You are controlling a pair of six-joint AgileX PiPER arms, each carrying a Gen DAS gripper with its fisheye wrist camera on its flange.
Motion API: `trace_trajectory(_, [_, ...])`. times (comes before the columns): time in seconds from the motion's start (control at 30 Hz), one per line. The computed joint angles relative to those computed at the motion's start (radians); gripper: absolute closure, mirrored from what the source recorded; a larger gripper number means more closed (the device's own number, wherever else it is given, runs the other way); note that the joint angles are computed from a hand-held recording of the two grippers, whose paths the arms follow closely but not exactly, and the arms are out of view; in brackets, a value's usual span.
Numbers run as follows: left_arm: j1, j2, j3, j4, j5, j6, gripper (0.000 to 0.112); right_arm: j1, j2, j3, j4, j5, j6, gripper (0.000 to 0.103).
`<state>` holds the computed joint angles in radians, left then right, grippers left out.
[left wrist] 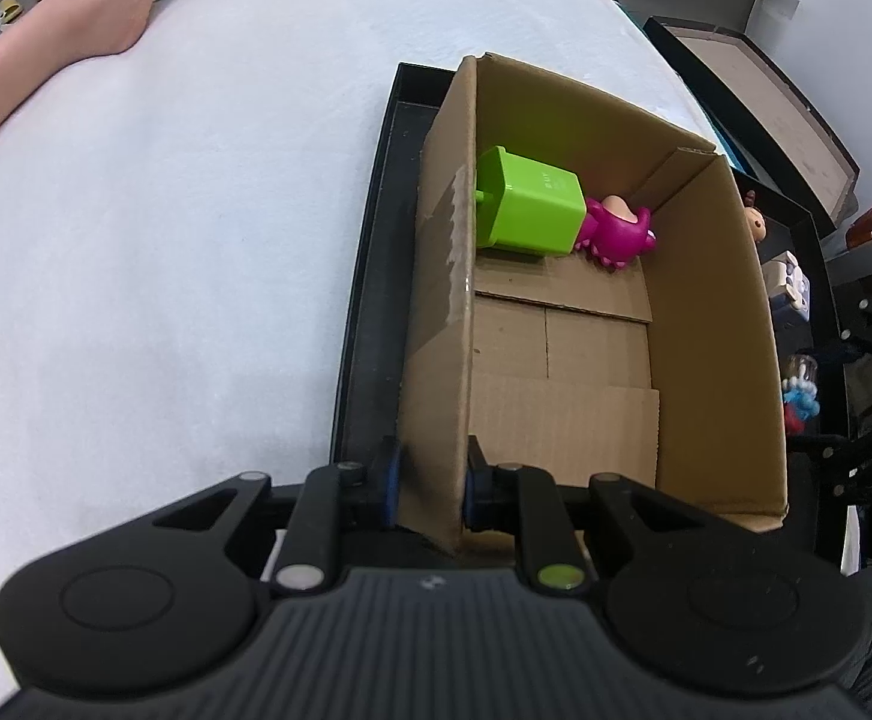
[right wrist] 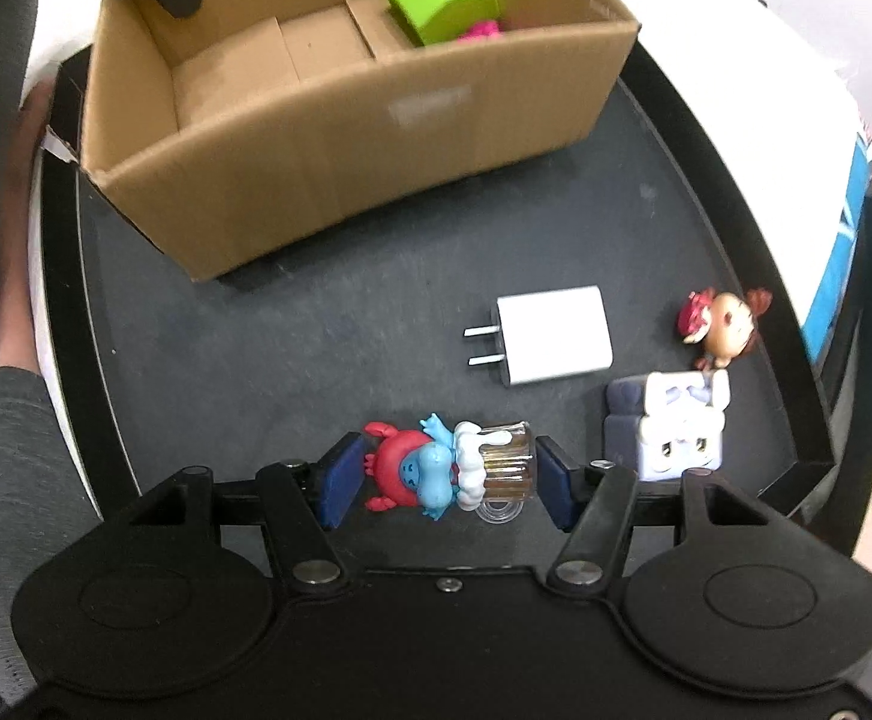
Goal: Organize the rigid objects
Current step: 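Grasp the blue smurf figure with clear cup in the right gripper, then carry the smurf figure into the box and release it near the box wall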
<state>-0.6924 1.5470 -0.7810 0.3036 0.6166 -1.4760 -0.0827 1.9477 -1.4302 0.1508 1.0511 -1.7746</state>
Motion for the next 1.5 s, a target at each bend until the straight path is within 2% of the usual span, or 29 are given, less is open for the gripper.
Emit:
trace_trajectory(0.17, [0.005,-0.006,0.005,-0.018,-0.009,0.023,0.094,0.026,-0.054,0.018,0.0,-0.014,0.01,0.044])
trace_trajectory(0.37, [0.01,-0.003,0.012,-0.038,-0.03,0.055,0.094,0.038,-0.107,-0.015,0.035,0.041,0.012,0.044])
trace_trajectory(0.5, [0.015,-0.01,0.025,-0.045,-0.05,0.059,0.094,0.054,-0.145,0.017,0.042,0.025,0.004,0.044])
trace_trajectory(0.63, [0.015,-0.014,0.032,-0.047,-0.056,0.065,0.094,0.074,-0.185,-0.001,0.041,0.072,0.028,0.044])
trace_trajectory(0.77, [0.034,-0.024,0.055,-0.072,-0.088,0.089,0.094,0.111,-0.209,-0.011,0.047,0.083,0.059,0.044])
trace_trajectory(0.9, [0.033,-0.038,0.078,-0.059,-0.117,0.063,0.094,0.15,-0.245,-0.001,0.041,0.074,0.076,0.044])
trace_trajectory(1.07, [0.015,-0.043,0.075,-0.032,-0.104,0.048,0.094,0.191,-0.278,0.01,0.043,0.072,0.115,0.044])
trace_trajectory(1.23, [0.06,-0.07,0.12,-0.097,-0.156,0.117,0.094,0.236,-0.318,0.036,0.055,0.068,0.139,0.044])
trace_trajectory(1.5, [0.066,-0.071,0.137,-0.103,-0.191,0.135,0.094,0.322,-0.356,0.103,0.085,0.029,0.199,0.044])
